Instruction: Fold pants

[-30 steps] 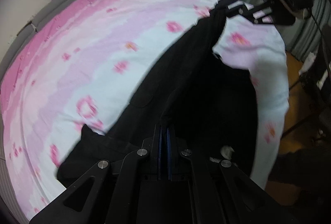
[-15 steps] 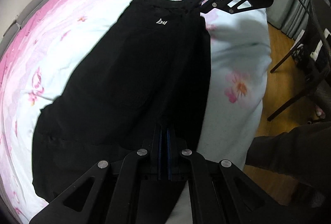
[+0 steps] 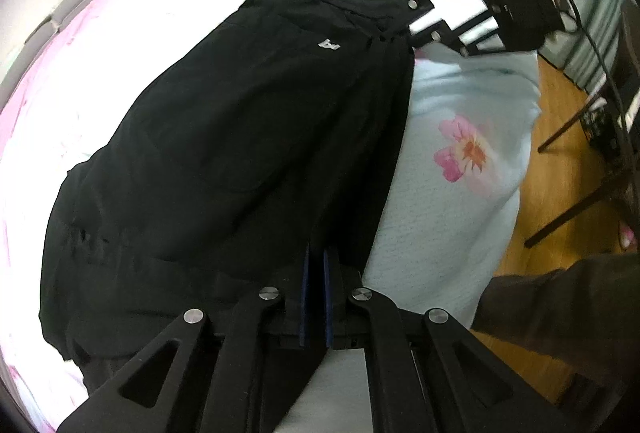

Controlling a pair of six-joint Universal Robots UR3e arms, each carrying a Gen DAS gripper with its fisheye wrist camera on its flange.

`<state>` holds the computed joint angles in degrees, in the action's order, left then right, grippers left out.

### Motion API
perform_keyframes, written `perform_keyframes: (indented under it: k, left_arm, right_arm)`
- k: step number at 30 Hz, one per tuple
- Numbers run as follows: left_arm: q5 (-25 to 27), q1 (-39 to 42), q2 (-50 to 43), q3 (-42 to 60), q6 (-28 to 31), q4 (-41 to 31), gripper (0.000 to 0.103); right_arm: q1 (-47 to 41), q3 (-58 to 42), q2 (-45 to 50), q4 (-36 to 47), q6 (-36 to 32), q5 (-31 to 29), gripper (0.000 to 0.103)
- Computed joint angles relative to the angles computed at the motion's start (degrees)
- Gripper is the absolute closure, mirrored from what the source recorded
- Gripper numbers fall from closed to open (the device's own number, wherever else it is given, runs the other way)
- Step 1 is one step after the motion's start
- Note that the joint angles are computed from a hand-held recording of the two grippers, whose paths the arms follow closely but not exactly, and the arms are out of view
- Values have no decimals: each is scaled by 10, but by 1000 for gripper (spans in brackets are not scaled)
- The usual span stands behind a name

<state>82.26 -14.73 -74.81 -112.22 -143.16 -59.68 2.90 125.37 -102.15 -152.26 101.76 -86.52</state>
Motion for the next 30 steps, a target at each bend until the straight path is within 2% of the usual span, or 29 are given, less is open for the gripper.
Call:
perform_keyframes:
  k: [3, 5, 6, 7, 8, 13, 16, 19, 21, 25, 30]
  left_arm:
    - [-12, 16, 22, 11, -12, -33, 87]
    - [-23, 27, 38, 15, -15, -56, 76]
    - [-24, 27, 47, 19, -22, -67, 71]
    - [-27, 27, 54, 29, -26, -83, 60]
    - [-34, 34, 67, 36, -25, -102, 55]
    - [-48, 58, 101, 91, -40, -180, 55]
    - [-43, 109, 106, 128, -50, -216, 54]
    - [-32, 198, 105, 151, -52, -225, 54]
    - [-33, 278, 103, 153, -47, -209, 53]
    - [-52, 412, 107, 123, -24, -150, 53]
    - [-81, 526, 104, 63, -13, -60, 53]
  right_arm:
    - [14, 46, -22, -33, 16, -9, 89]
    - [9, 43, -48, -2, 28, -3, 71]
    - [12, 42, -57, 9, 35, -4, 66]
    - [10, 40, -72, 29, 41, -2, 52]
    - [11, 32, -83, 48, 49, -2, 40]
    - [42, -35, -127, 168, 103, -11, 39]
    - [81, -107, -120, 224, 154, -15, 39]
    - [146, -198, -46, 239, 242, -41, 39]
    - [192, -288, 37, 240, 329, -57, 39]
    - [265, -517, 247, 252, 510, -71, 39]
    - [314, -817, 489, 292, 654, -63, 39]
